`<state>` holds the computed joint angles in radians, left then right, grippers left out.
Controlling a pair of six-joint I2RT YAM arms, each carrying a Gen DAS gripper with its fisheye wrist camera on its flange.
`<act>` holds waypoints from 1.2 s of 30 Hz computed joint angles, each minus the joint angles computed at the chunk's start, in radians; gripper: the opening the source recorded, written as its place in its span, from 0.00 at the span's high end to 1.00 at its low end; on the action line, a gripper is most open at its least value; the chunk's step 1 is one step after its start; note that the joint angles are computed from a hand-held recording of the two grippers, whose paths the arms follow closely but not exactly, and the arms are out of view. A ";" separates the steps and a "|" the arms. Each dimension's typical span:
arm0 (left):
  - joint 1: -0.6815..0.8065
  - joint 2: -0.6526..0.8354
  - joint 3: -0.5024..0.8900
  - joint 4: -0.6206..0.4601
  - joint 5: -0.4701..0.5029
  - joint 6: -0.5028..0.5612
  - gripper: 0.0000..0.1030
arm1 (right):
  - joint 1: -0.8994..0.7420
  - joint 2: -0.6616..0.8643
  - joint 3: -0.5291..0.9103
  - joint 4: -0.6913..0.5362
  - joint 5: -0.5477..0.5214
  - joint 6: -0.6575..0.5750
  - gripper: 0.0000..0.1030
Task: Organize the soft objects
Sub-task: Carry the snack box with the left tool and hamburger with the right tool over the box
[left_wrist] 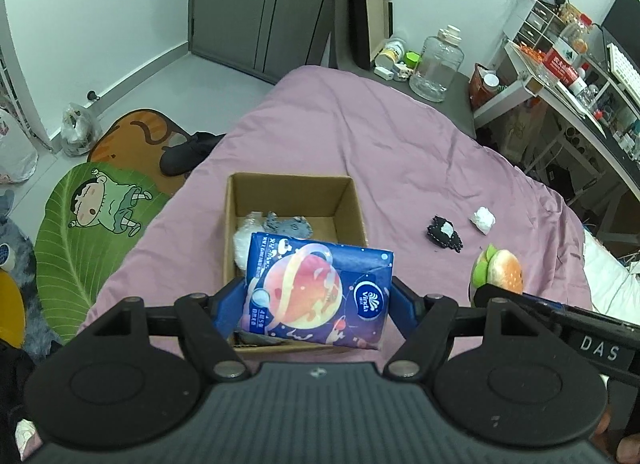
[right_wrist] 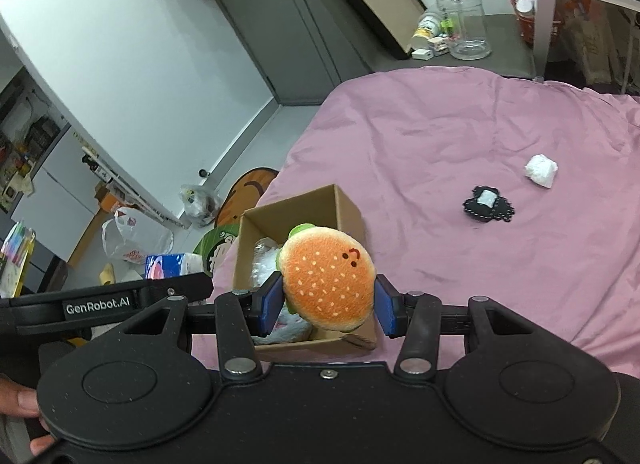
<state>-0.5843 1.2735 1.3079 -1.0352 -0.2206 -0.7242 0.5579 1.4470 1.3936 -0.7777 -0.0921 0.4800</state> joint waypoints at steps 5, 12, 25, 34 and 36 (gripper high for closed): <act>0.070 -0.034 -0.029 0.004 0.043 0.037 0.29 | 0.038 0.052 0.043 -0.011 0.017 0.007 0.54; 0.153 -0.052 -0.063 0.019 0.095 0.084 0.29 | 0.075 0.134 0.112 -0.024 0.019 0.007 0.54; 0.300 -0.023 -0.095 0.038 0.181 0.190 0.29 | 0.113 0.300 0.201 -0.028 -0.003 0.021 0.54; 0.375 0.057 -0.072 0.072 0.219 0.251 0.29 | 0.094 0.380 0.239 -0.046 -0.014 0.039 0.32; 0.380 0.086 -0.062 0.085 0.228 0.264 0.29 | 0.074 0.363 0.214 -0.024 -0.028 0.037 0.30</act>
